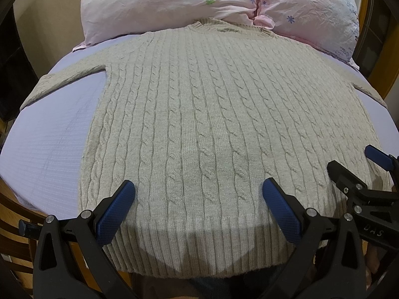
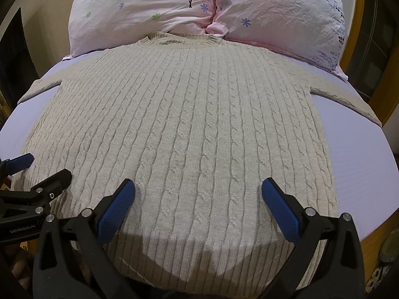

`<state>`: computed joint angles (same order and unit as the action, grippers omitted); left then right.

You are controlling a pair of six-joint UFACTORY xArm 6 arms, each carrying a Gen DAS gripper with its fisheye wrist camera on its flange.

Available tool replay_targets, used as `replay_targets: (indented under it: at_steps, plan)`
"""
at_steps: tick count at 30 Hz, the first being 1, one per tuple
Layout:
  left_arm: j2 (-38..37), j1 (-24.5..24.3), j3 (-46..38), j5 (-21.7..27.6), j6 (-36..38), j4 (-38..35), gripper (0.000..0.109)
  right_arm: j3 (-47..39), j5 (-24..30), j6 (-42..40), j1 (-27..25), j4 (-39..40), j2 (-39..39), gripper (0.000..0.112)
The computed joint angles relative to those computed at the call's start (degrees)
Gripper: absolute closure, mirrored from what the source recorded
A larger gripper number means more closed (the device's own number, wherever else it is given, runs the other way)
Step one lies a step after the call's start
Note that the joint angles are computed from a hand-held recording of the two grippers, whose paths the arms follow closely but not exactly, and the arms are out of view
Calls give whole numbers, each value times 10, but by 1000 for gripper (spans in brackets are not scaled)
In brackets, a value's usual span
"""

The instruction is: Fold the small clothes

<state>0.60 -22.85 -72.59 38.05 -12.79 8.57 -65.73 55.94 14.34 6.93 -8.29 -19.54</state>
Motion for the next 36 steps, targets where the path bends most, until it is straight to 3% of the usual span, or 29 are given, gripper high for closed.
replay_targets:
  at_steps: [4,7,9,13,15,18,19,20,25,30,32,36]
  plan:
    - [-1,0,1,-1,3,-1,7,0,-3,12,0,-10,-1,11]
    - [-2,6,-3,3,49,-34,7,-20,-13,26,-25,-18,7,11]
    - [-3,24,-9,7,124,-125,7,-50,-17,27,-62,-4,26,11]
    - [0,97,-37,-2,232,-321,7,-150,-35,12,-192,87,105,11]
    - [20,136,-71,1,254,-370,7,-210,-31,45,-253,100,158,11]
    - [68,182,-136,0,218,-326,7,-303,-17,104,-344,136,246,22]
    - [88,197,-161,-1,199,-302,7,-352,3,130,-372,138,287,32]
    - [101,206,-176,-1,188,-288,7,-388,19,147,-391,140,318,39]
    - [203,262,-310,53,78,-231,7,-502,68,217,-449,149,421,55]
    - [263,291,-379,56,29,-211,7,-507,26,249,-474,193,448,78]
    - [283,302,-408,70,7,-204,7,-517,8,273,-476,195,465,102]
    - [317,312,-459,92,-13,-210,7,-536,-8,261,-467,176,473,106]
